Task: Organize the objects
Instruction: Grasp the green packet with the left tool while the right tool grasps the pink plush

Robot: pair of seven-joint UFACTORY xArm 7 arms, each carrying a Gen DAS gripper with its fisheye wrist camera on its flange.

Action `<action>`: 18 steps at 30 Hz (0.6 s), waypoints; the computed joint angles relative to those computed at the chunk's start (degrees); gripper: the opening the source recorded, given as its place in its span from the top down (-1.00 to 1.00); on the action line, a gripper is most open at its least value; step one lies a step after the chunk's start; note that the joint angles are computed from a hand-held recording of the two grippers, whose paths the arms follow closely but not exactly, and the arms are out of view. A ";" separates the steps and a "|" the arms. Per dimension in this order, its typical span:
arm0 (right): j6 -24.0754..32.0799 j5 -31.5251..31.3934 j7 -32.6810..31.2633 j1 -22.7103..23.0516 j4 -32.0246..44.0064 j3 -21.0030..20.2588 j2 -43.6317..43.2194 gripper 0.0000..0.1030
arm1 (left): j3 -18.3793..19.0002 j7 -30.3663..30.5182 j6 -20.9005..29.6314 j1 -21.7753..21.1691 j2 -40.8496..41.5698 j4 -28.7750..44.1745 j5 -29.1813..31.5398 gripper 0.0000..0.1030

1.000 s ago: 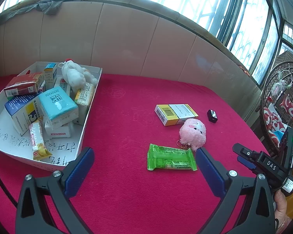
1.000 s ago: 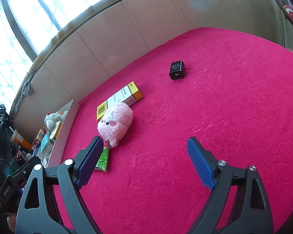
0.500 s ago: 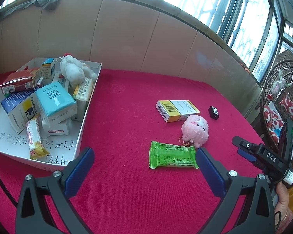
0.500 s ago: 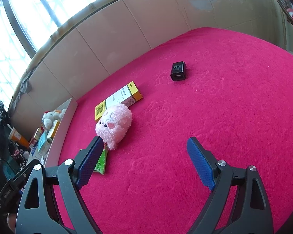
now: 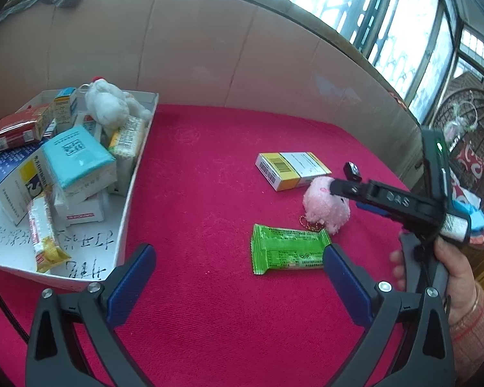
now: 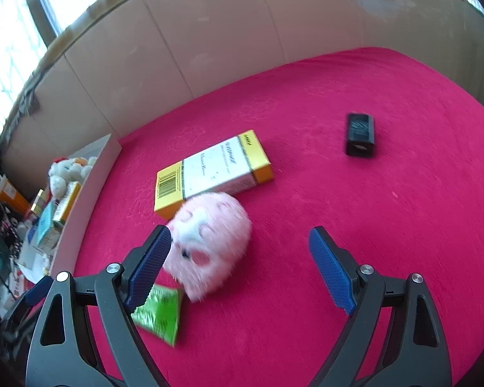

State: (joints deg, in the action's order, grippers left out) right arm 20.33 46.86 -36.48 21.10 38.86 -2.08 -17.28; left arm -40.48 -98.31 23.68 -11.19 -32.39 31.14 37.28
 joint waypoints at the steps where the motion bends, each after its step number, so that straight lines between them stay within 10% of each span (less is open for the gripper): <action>1: 0.27 -0.06 -0.08 0.29 0.60 0.22 0.65 -0.71 | 0.31 1.14 -0.41 -0.17 0.80 0.27 0.37 -1.00; 9: -4.10 -13.81 8.34 -1.04 1.62 7.07 5.38 -0.54 | 2.50 12.01 0.40 -1.04 12.33 7.74 9.30 -1.00; 10: -4.48 -13.42 7.29 -0.13 1.30 6.39 5.11 -0.15 | 3.38 12.65 -0.69 -1.37 13.99 8.43 10.56 -1.00; 18: -0.51 -4.95 -0.11 1.00 -2.50 -1.94 -1.26 -0.14 | 11.19 25.96 -6.93 -5.12 27.13 15.50 14.61 -1.00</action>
State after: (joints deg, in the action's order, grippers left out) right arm 19.83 41.91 -36.59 22.10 36.36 -4.02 -18.53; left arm -29.29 -72.35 16.74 -16.31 -5.26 46.64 51.89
